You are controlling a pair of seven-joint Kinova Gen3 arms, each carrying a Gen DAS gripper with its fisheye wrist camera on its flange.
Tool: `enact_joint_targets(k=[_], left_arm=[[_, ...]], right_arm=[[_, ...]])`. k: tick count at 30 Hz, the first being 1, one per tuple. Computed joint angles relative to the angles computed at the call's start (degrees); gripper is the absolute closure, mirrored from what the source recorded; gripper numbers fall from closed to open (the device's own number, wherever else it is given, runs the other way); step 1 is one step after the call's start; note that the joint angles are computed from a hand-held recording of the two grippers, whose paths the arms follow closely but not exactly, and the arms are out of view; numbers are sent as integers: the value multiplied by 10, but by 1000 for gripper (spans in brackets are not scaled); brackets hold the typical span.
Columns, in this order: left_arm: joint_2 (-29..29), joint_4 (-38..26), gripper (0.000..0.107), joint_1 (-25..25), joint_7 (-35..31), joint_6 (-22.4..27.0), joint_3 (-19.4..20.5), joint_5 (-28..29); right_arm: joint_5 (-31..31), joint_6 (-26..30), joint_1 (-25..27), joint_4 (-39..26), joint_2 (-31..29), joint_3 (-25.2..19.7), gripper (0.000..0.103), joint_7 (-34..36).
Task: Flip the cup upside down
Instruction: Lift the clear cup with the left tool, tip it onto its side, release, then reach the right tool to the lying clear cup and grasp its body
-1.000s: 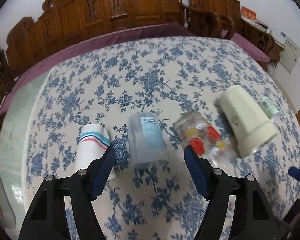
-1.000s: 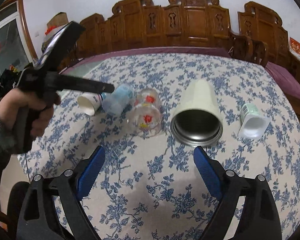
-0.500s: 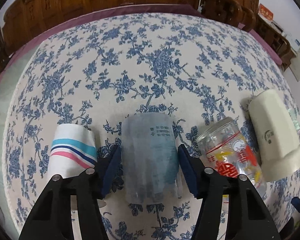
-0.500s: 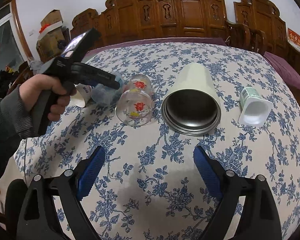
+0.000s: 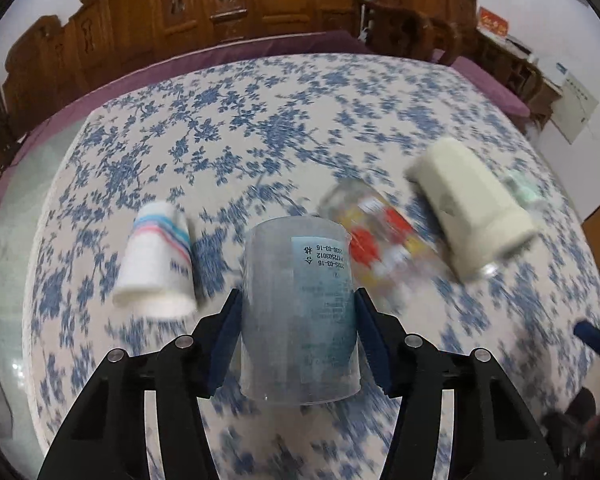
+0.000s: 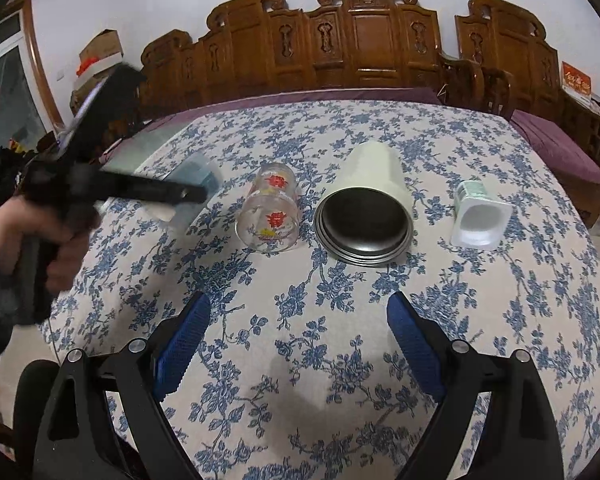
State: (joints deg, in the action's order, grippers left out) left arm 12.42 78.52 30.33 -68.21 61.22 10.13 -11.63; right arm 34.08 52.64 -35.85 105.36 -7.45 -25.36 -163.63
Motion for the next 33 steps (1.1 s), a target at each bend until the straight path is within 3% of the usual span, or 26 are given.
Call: enact_joint_targets(k=[8, 21, 26, 30, 33], left_arm=[[-70, 95, 54, 18, 32, -44, 33, 21], [-58, 156, 54, 35, 60, -77, 45, 24], [-93, 170, 38, 28, 68, -85, 43, 14], [-142, 189, 32, 5, 87, -93, 47, 2], [-176, 203, 17, -21, 102, -101, 53, -6]], right_arm=[[4, 40, -2, 9, -28, -32, 12, -41], [-12, 89, 1, 1, -27, -46, 12, -42], [-2, 114, -10, -23, -19, -48, 12, -38], [17, 134, -30, -55, 4, -48, 12, -25], [16, 133, -47, -79, 25, -32, 12, -1]])
